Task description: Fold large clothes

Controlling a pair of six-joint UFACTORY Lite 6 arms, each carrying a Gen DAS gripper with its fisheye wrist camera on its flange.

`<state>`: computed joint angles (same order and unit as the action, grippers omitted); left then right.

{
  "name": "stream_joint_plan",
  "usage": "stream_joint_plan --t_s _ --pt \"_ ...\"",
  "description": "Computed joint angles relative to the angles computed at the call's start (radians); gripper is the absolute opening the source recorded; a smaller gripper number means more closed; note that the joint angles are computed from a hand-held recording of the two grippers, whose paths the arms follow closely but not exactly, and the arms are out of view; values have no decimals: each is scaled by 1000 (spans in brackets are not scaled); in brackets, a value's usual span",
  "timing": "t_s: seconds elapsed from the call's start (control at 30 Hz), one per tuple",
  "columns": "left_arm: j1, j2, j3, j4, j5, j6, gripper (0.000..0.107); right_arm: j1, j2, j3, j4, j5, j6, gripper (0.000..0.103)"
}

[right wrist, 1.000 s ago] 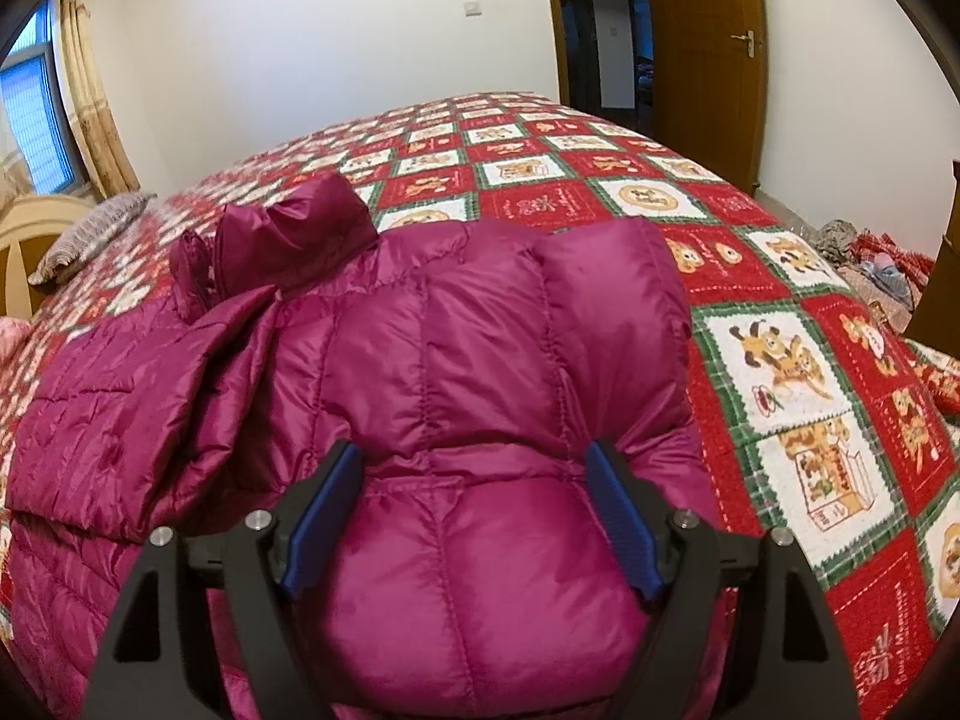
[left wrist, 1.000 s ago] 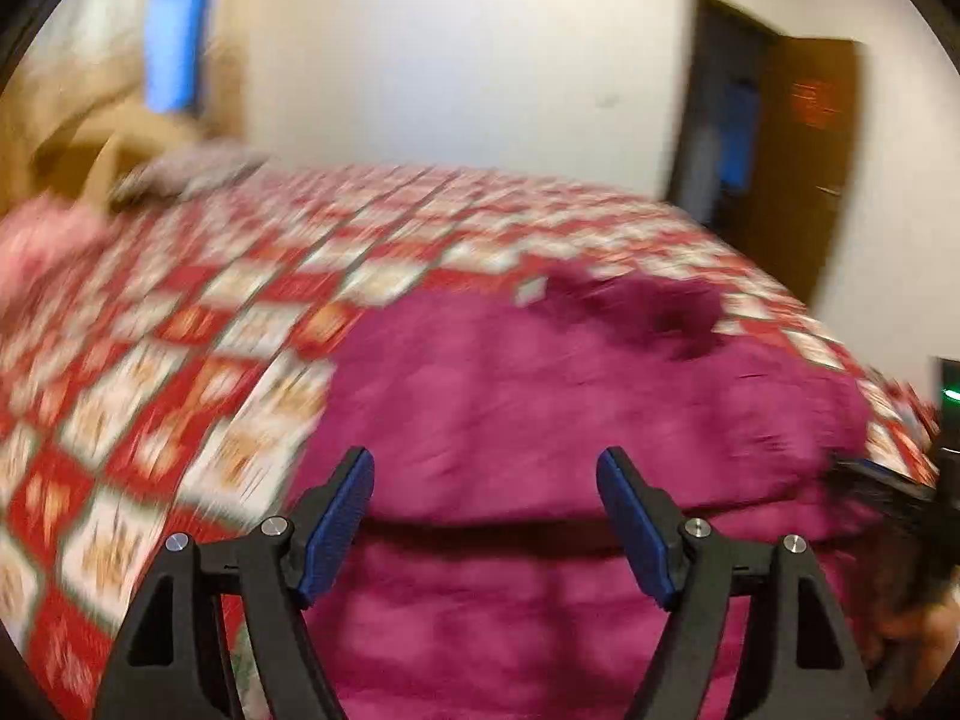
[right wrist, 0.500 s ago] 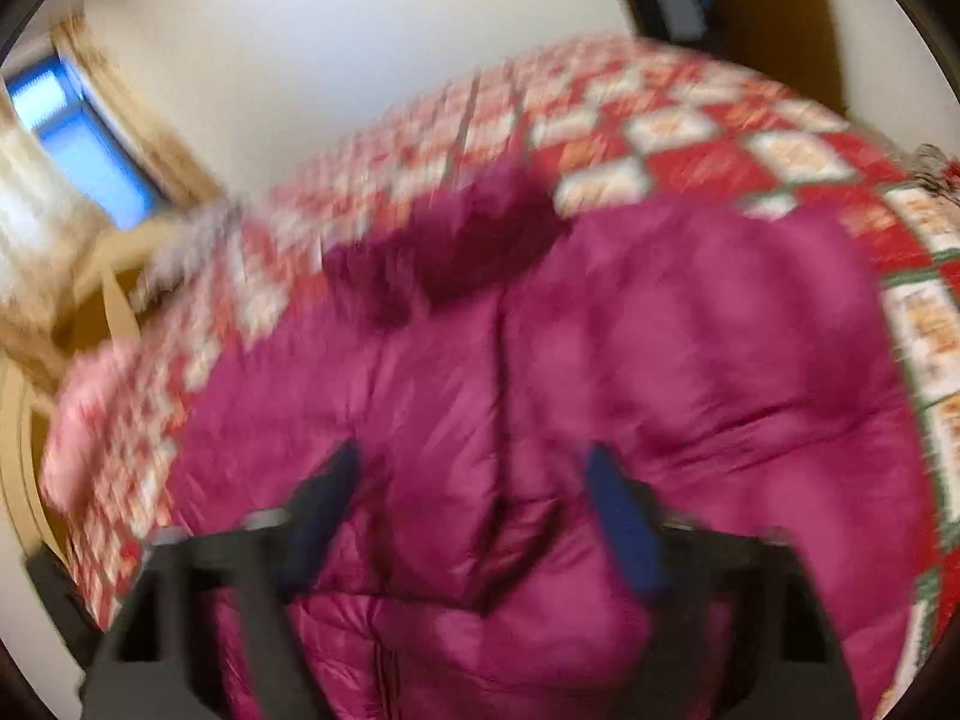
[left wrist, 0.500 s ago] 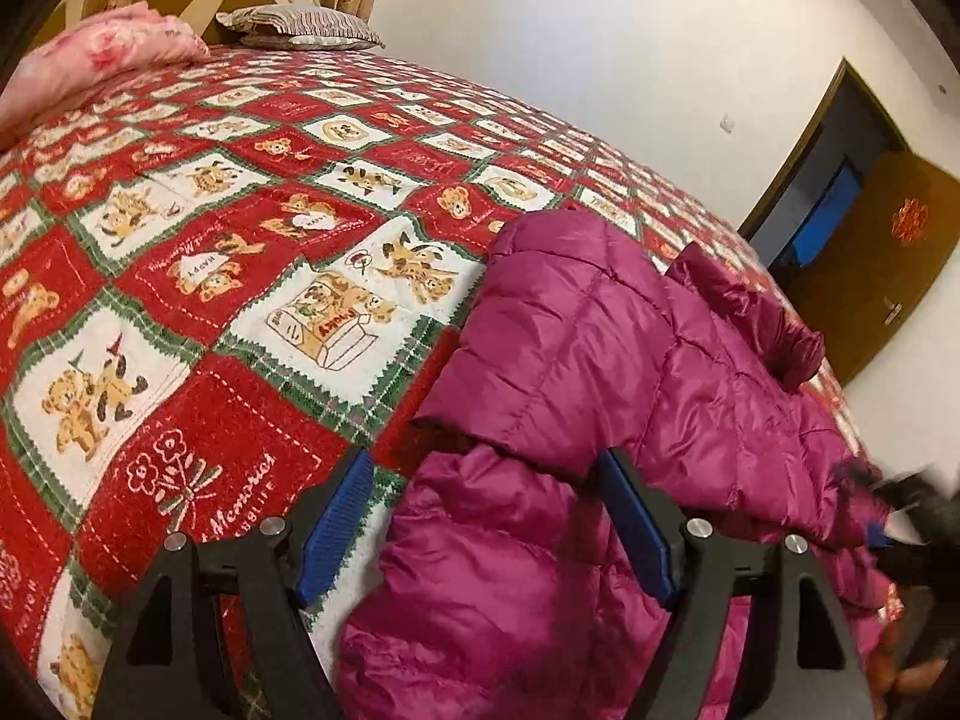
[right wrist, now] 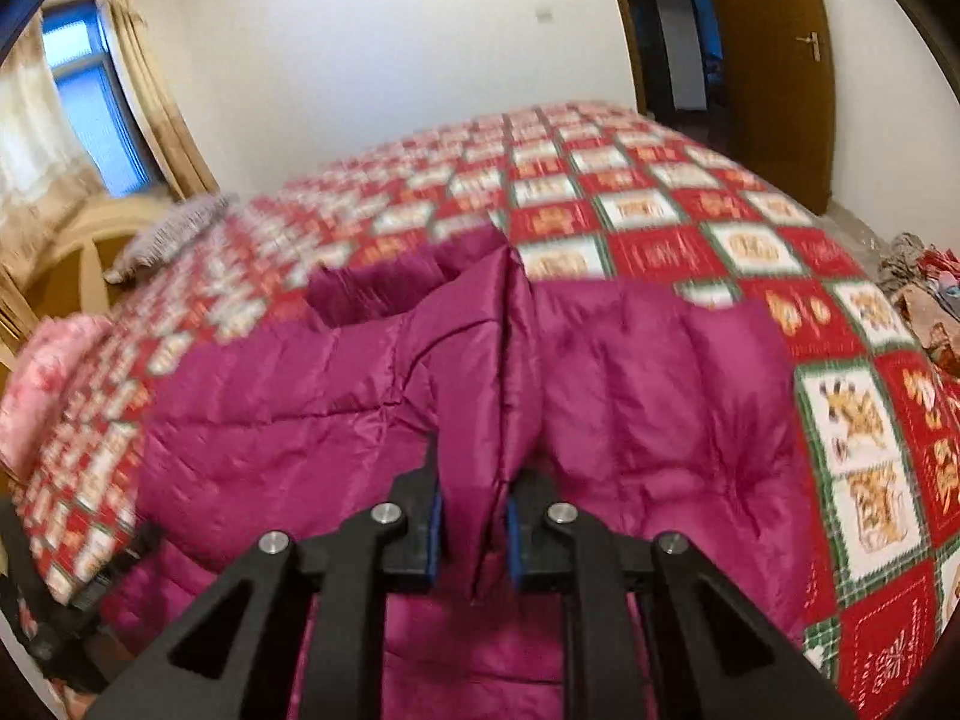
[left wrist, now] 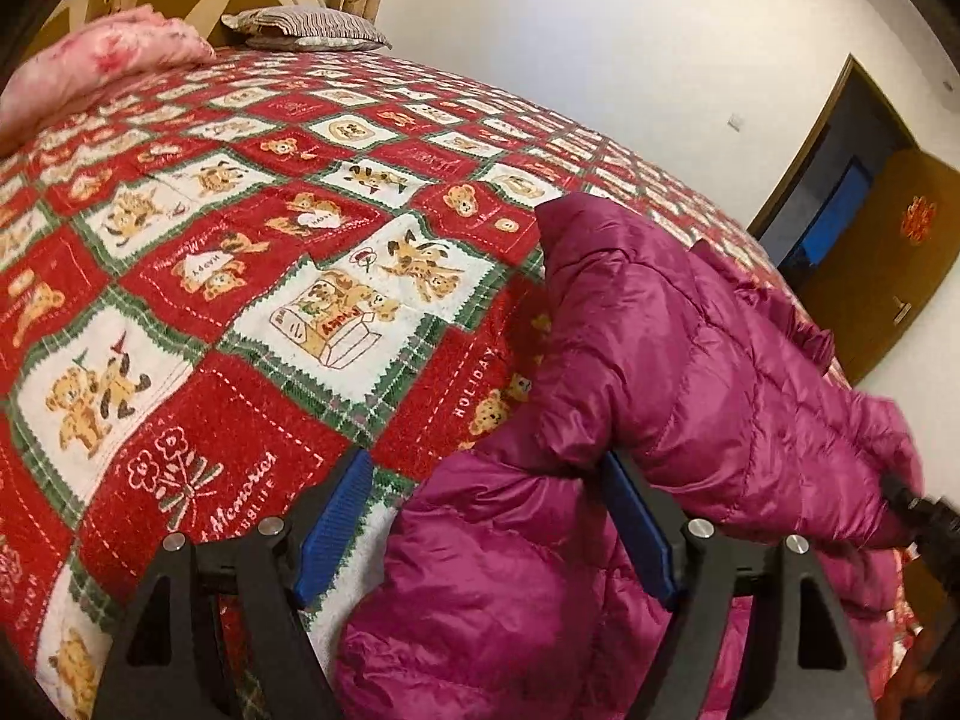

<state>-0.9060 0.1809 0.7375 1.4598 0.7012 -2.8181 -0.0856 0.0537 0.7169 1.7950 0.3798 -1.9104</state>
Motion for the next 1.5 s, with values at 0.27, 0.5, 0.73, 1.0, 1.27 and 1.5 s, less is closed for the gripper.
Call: stream_joint_plan --t_s 0.27,0.5,0.73,1.0,1.27,1.5 --pt "-190 24 222 -328 418 321 78 -83 81 -42 -22 122 -68 29" --pt "94 303 692 -284 319 792 79 -74 89 -36 -88 145 -36 38" --pt "246 479 694 -427 202 911 79 -227 -39 -56 -203 214 72 60" --pt "220 458 655 -429 209 863 81 -41 -27 61 -120 118 137 49" --pt "240 440 627 -429 165 838 93 103 80 -37 214 -76 -333 34" --pt "259 411 577 -415 108 795 95 62 72 -73 288 -40 -456 34"
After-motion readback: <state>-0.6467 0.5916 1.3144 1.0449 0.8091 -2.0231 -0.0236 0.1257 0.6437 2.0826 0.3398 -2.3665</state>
